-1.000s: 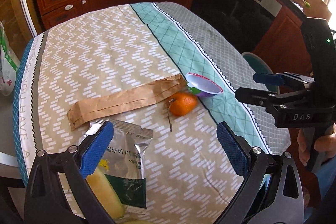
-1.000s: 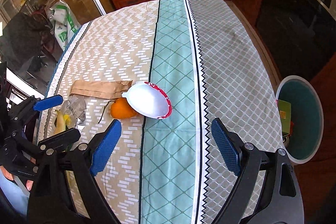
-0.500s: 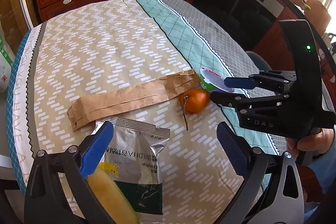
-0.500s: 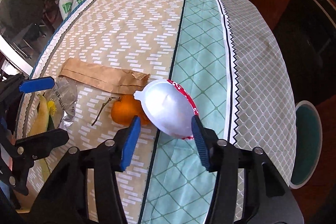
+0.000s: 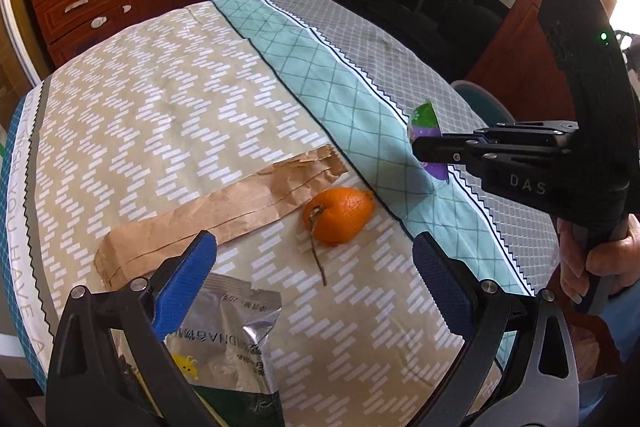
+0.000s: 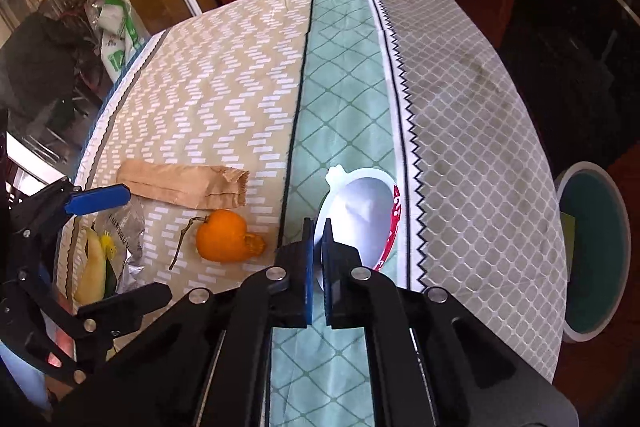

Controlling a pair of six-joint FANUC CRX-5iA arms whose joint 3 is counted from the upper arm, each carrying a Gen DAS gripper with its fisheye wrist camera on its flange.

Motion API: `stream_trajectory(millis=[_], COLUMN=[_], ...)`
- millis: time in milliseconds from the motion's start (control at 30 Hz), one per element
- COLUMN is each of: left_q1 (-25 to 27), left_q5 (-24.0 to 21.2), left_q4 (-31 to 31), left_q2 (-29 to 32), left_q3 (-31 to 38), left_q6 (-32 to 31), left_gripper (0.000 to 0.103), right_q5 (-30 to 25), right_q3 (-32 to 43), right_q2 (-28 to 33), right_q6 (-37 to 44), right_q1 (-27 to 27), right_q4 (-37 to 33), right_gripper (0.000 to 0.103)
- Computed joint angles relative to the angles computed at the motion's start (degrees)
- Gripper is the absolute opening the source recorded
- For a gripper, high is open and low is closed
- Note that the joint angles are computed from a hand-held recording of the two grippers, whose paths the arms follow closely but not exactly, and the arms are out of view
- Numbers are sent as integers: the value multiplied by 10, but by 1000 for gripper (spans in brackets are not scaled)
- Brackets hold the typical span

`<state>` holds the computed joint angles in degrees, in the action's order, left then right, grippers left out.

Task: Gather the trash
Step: 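Grasp the orange with left gripper while right gripper grasps the white bowl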

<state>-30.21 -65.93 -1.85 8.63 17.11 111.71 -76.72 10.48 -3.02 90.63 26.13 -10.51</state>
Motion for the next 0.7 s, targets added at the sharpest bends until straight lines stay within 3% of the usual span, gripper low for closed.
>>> stream_trajectory(millis=[167,300,367,633,700], left_q1=[-5,-9,-9,-26,-33], left_q5=[-20,-39,-44,-67,-64], left_q4=[4,-9,-9,-43,-56], left_q2=[38,58,63,82,83], left_q3=[35,52,54,85,89], left_q6=[-30,-39,-39,-39,-35], left_gripper=[81,77,68,66,51], right_q5=[-10,-18,-19,-22,-23], right_q3=[3,3,1,-2,-1], right_q2=[-8,-11,-14,-16,-16], right_q6=[1,4,2,6,6], right_q1=[-31,-55,-65,-90,-95], right_q4=[-23,-48,-60,-93,-100], right_gripper=[3,3,3,4,4])
